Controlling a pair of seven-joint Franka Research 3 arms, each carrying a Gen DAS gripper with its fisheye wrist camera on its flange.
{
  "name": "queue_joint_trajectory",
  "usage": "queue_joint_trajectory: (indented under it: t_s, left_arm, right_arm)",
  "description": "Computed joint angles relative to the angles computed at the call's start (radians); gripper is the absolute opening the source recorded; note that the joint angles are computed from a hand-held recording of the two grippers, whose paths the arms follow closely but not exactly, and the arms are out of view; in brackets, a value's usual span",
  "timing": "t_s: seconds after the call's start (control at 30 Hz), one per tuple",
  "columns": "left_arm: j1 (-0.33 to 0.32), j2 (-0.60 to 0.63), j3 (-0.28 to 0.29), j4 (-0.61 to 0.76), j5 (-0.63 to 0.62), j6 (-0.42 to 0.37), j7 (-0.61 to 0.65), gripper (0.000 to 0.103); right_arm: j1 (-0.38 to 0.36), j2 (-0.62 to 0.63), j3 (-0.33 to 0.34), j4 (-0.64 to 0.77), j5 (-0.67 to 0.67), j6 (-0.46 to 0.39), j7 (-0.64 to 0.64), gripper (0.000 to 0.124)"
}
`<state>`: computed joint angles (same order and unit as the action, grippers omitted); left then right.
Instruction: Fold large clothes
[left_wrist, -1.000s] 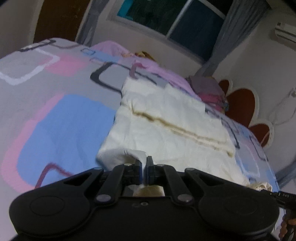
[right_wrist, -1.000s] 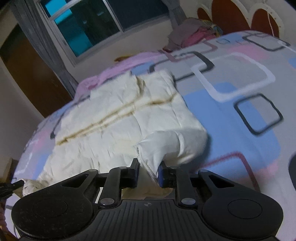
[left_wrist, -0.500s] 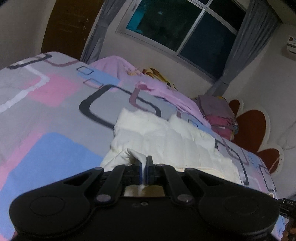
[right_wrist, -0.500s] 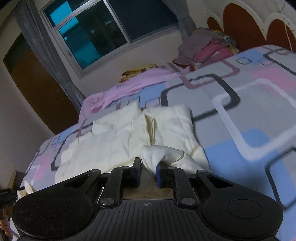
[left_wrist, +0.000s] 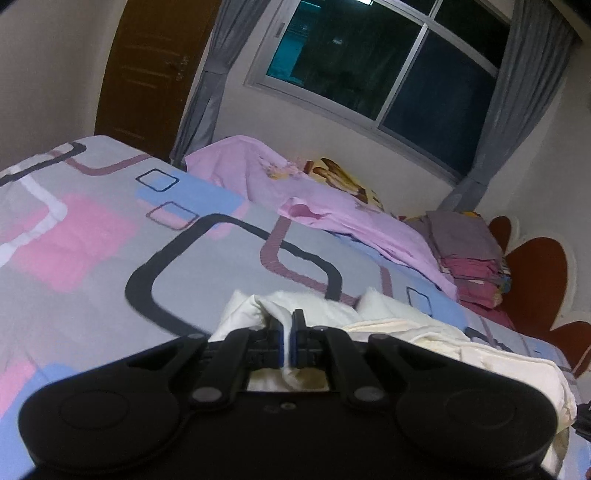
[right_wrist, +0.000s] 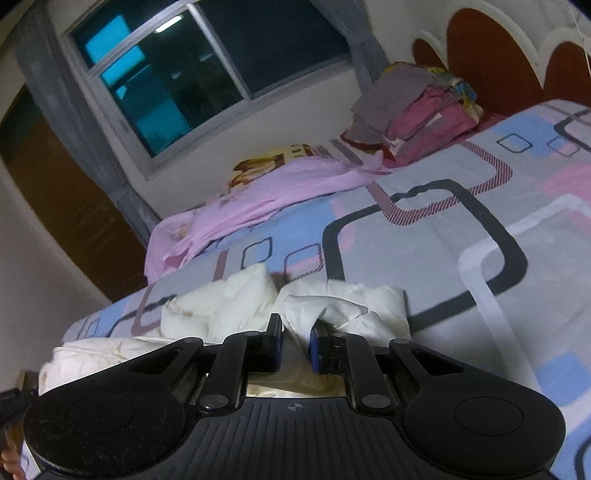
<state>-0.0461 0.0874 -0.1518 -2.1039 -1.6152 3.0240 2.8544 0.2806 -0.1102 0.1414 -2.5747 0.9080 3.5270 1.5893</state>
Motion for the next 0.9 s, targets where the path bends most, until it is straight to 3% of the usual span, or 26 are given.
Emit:
queue_joint_trajectory:
  t_s: [0.13,0.33,0.4,0.63,0.73,0.8,0.87,0.9]
  left_arm:
    - [-0.006,0.097,-0.016,0.088,0.135,0.045,-0.110,0.003]
    - [0.011,0.239,-0.057,0.209,0.325,0.086,-0.245,0.003]
    - [0.001,0.278,-0.051,0.230,0.405,0.097,-0.308,0.003]
    - [-0.019,0.363,-0.026,0.261,0.616,0.116,-0.482,0.004]
    - [-0.030,0.381,-0.009,0.271,0.684,0.114,-0.552,0.005]
    - [-0.046,0.388,0.009,0.272,0.731,0.121,-0.600,0.008]
    - [-0.016,0.387,-0.027,0.264,0.747,0.136,-0.596,0.008]
    - [0.022,0.384,-0.070,0.258,0.741,0.144,-0.578,0.010]
  right_arm:
    - [-0.022,0.085,-0.019,0.103,0.082,-0.028,-0.072,0.014]
    - [0.055,0.250,-0.098,0.353,0.537,-0.042,-0.557,0.014]
    - [0.044,0.299,-0.098,0.418,0.635,-0.050,-0.654,0.014]
    - [-0.063,0.407,-0.004,0.549,0.757,-0.022,-0.842,0.015]
    - [-0.083,0.423,0.012,0.555,0.708,-0.009,-0.783,0.016]
    - [-0.067,0.417,-0.008,0.516,0.579,0.004,-0.637,0.033]
    - [-0.040,0.439,-0.011,0.548,0.614,0.117,-0.680,0.095]
    - [-0.008,0.443,-0.036,0.540,0.580,0.162,-0.660,0.098]
